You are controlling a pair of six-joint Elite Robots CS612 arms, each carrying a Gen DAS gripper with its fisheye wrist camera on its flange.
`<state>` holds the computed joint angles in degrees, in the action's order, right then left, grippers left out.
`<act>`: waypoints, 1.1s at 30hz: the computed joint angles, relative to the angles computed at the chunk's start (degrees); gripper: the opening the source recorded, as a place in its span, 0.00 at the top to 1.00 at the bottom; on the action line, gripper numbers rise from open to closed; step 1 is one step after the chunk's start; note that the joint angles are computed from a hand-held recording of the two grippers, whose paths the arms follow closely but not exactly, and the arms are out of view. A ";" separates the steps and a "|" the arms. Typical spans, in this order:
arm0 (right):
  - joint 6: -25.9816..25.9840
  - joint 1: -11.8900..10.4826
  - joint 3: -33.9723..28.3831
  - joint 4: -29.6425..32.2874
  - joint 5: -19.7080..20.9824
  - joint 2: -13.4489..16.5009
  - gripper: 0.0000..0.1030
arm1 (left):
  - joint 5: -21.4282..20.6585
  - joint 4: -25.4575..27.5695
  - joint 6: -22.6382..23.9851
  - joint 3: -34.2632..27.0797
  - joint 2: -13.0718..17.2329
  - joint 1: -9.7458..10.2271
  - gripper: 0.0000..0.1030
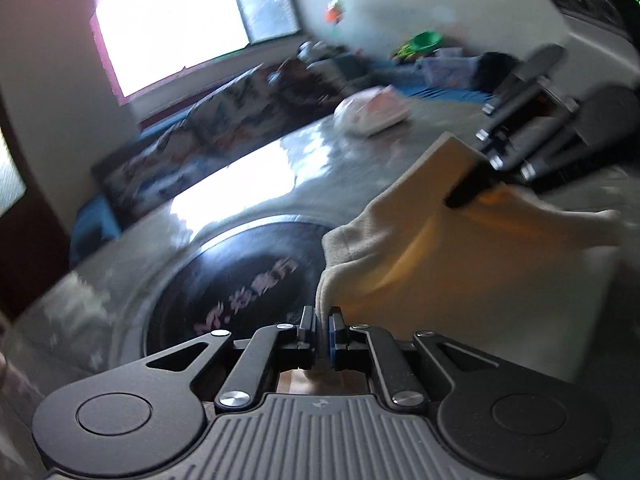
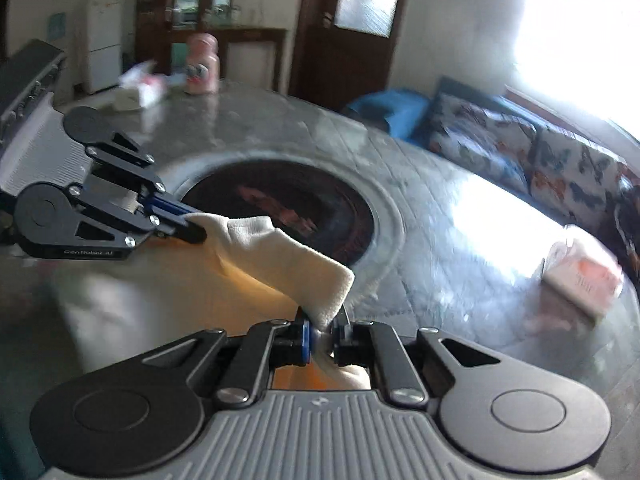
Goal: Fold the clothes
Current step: 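Lift the hem with both tools and fold it toward the collar, then lay the folded hem down and open both tools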
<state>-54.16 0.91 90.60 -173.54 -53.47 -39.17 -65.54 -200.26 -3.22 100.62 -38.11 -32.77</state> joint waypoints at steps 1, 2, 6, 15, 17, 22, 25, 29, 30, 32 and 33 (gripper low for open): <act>1.25 0.16 -0.27 -1.04 -0.57 0.60 0.88 | 0.55 0.60 -1.12 -0.66 0.57 0.14 0.92; 3.03 0.20 -0.57 -2.34 -0.99 1.32 0.87 | 1.32 0.89 -1.71 -0.97 0.90 0.12 0.90; 10.64 -0.18 -1.28 -6.97 -1.30 3.20 0.74 | 4.08 1.08 -3.42 -1.11 1.21 -0.15 0.79; 21.50 -4.11 3.44 -15.73 0.20 1.32 0.73 | 10.22 0.51 -13.16 0.96 -0.60 -0.81 0.77; 22.08 -4.91 4.59 -15.59 -0.21 0.76 0.74 | 9.66 -0.76 -14.45 2.08 -1.38 -1.40 0.77; 24.35 -6.14 6.31 -14.52 0.06 0.24 0.74 | 4.68 -3.63 -15.28 3.74 -2.33 -3.46 0.74; 24.91 -6.40 6.70 -14.06 1.04 0.36 0.74 | 3.30 -4.40 -14.85 3.93 -2.19 -5.01 0.70; 25.55 -6.17 5.91 -14.29 2.07 1.18 0.75 | 3.36 -4.57 -13.54 3.39 -1.45 -6.57 0.67; 25.76 -6.04 5.56 -14.30 2.22 1.41 0.76 | 3.17 -4.75 -13.62 3.27 -1.27 -6.75 0.64; 26.68 -5.64 4.50 -13.91 1.89 2.06 0.76 | 3.15 -4.42 -14.76 3.07 -1.04 -6.97 0.59; 27.35 -5.53 4.06 -13.66 1.93 2.39 0.76 | 3.15 -4.22 -15.27 3.05 -0.94 -7.05 0.58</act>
